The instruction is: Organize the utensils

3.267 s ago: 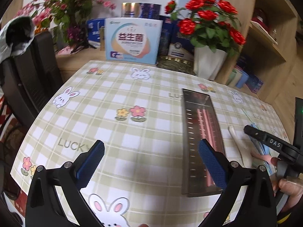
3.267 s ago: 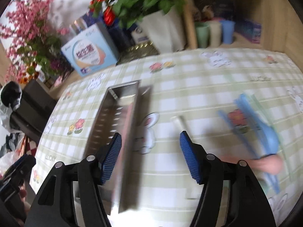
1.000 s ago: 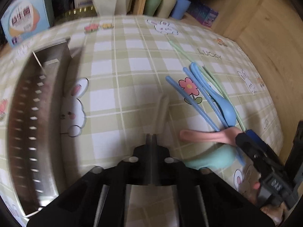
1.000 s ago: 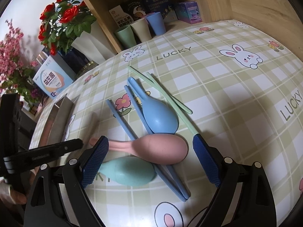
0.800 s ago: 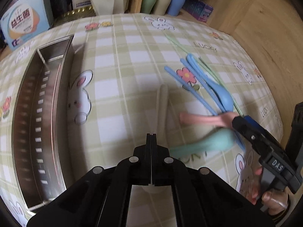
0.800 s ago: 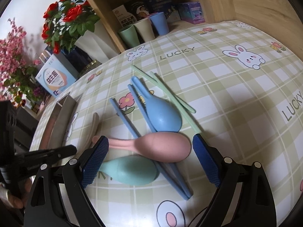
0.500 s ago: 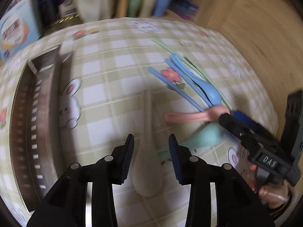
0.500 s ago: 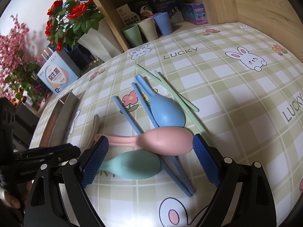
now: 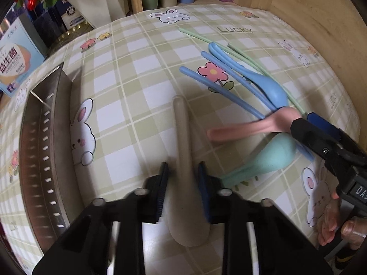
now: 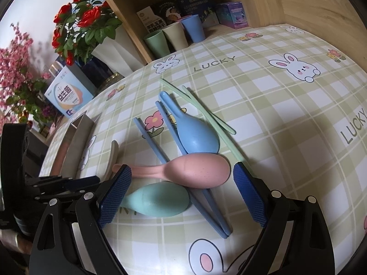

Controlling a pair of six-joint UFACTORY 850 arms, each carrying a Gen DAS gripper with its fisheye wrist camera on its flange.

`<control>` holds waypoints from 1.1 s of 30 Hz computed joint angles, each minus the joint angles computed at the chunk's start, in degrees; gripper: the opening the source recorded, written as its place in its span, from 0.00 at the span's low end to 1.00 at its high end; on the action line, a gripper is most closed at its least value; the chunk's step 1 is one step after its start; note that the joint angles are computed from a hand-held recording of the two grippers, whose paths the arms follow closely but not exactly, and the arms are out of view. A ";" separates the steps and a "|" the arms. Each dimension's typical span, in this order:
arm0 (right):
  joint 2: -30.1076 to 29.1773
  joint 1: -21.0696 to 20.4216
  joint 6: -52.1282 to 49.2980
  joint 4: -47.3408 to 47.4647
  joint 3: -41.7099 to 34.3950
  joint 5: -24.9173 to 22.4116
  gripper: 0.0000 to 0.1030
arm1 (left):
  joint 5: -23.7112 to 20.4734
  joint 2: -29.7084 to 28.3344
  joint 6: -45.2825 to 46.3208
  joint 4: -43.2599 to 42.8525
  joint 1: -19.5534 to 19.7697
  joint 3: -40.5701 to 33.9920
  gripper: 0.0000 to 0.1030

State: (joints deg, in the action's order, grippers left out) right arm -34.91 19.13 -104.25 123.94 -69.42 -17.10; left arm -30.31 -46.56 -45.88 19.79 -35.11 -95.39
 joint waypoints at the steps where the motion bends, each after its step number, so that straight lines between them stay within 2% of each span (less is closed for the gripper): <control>1: 0.21 -0.04 -0.50 0.27 0.20 -0.04 0.84 | 0.67 0.63 -1.65 0.83 -0.06 0.95 0.16; 5: 0.95 -0.11 -2.70 1.84 1.24 0.39 0.84 | 5.80 4.42 -9.36 5.77 -0.38 6.21 0.04; 6: 0.99 -0.13 -2.37 1.55 1.43 0.63 0.82 | 7.89 5.67 -8.78 3.33 0.09 8.12 0.03; 8: 0.91 -0.12 -0.27 -0.23 1.47 1.03 0.78 | 9.33 6.51 -7.59 0.36 0.48 9.64 0.03; 10: 0.97 -0.01 0.83 -1.29 1.48 1.15 0.77 | 9.74 7.36 -9.30 0.87 0.60 11.12 0.02; 12: 1.26 0.32 -0.90 -0.10 1.63 1.53 0.77 | 10.67 8.02 -6.59 -3.73 1.22 12.34 0.02; 16: 1.43 0.98 -2.24 0.31 1.63 2.01 0.77 | 11.79 8.41 -3.28 -6.76 1.37 13.19 0.02; 20: 1.28 1.27 -0.92 -1.31 1.41 2.46 0.77 | 12.32 7.78 3.83 -12.43 1.29 12.59 0.11; 21: 1.31 1.27 -1.02 -1.32 1.42 2.46 0.77 | 12.14 7.54 3.66 -11.66 1.09 12.27 0.13; 23: 1.43 1.18 -1.26 -1.18 1.49 2.37 0.77 | 12.32 7.41 2.44 -9.54 0.92 11.98 0.24; 24: 1.51 1.17 -1.66 -0.75 1.59 2.33 0.77 | 12.62 7.45 2.45 -9.40 0.99 11.99 0.25; 33: 1.07 0.98 0.05 -2.36 1.34 1.67 0.77 | 11.69 5.10 7.37 -13.89 2.33 9.02 0.27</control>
State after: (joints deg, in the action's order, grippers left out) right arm -33.84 20.11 -104.20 121.59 -68.08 -15.43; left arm -18.62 -41.46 -38.51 5.91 -32.79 -86.37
